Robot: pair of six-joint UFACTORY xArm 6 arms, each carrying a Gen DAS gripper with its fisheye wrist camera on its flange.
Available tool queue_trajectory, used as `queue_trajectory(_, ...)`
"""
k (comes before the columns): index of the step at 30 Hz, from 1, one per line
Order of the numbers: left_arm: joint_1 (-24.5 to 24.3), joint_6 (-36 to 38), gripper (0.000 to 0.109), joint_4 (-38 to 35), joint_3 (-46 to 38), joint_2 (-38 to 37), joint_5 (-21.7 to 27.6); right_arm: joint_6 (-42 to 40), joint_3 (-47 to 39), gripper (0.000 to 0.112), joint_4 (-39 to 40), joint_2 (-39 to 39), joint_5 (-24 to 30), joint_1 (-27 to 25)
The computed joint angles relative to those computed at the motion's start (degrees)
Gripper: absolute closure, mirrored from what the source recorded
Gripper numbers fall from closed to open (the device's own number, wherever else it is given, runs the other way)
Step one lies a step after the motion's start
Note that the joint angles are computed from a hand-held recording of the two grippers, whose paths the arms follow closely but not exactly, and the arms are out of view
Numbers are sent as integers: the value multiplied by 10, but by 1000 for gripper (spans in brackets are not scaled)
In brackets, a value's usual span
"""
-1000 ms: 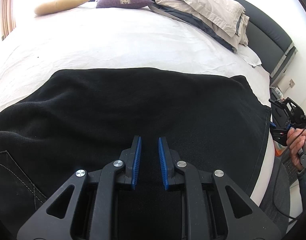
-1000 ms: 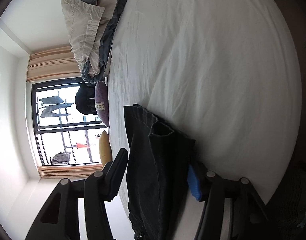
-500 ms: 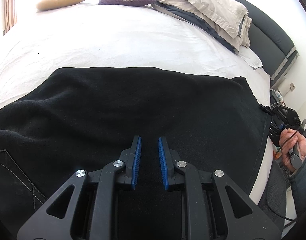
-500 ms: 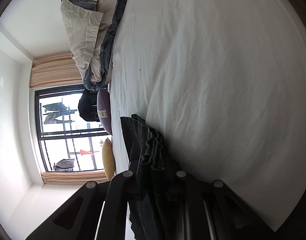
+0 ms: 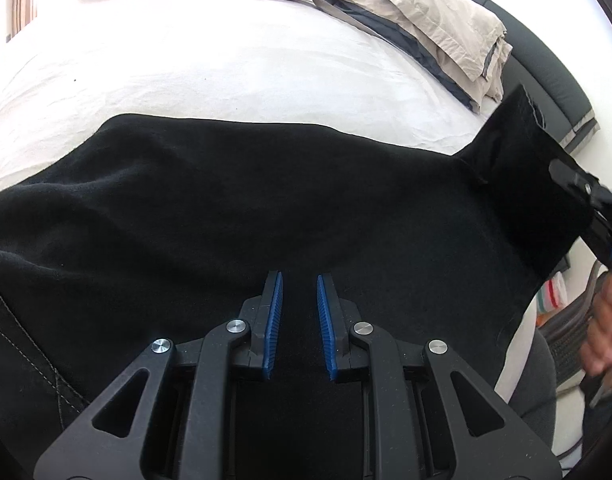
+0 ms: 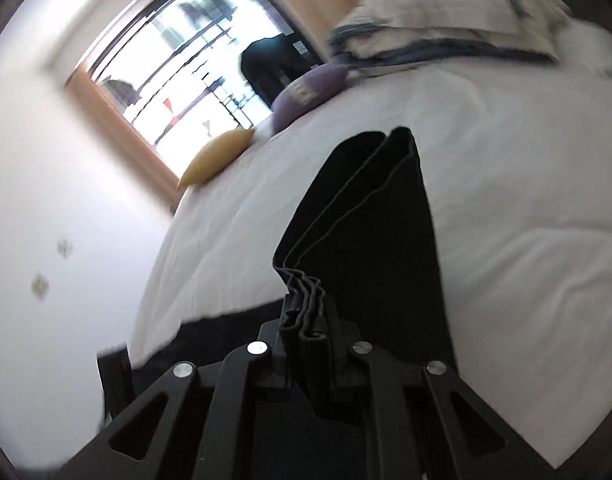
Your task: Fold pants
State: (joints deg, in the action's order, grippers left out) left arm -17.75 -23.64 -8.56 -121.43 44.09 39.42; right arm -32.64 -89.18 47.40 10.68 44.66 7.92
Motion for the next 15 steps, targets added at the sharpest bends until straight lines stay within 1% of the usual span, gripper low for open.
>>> queue_trajectory(1, 3, 4, 91, -26, 17, -8, -16, -30, 15, 100, -28, -16, 10, 27)
queue_trajectory(3, 11, 22, 91, -106, 56, -27, -51, -36, 41, 100, -70, -31, 22, 67)
queue_trajectory(5, 18, 39, 91, -179, 87, -46, -67, -12, 62, 100, -113, -35, 12, 92)
queue_trajectory(7, 23, 41, 91, -218, 107, -62, -71, 10, 67, 100, -128, -32, 9, 100)
queue_trajectory(9, 26, 53, 79, -283, 127, -76, -82, 14, 73, 100, -147, -38, -5, 105)
queue_trajectory(10, 26, 70, 55, -328, 134, -80, -90, 13, 72, 100, -155, -39, -9, 106)
queue_trajectory(11, 26, 93, 35, -378, 136, -81, -99, 12, 72, 100, -163, -42, -13, 108)
queue_trajectory(12, 25, 101, 29, -404, 130, -80, -98, 13, 74, 100, -176, -46, -22, 112)
queue_trajectory(13, 26, 95, 23, -406, 117, -74, -90, 15, 79, 100, -191, -51, -30, 118)
queue_trajectory(14, 27, 102, 22, -418, 103, -67, -81, 16, 80, 100, -203, -54, -34, 121)
queue_trajectory(15, 29, 120, 22, -446, 89, -60, -72, 15, 86, 100, -211, -59, -41, 126)
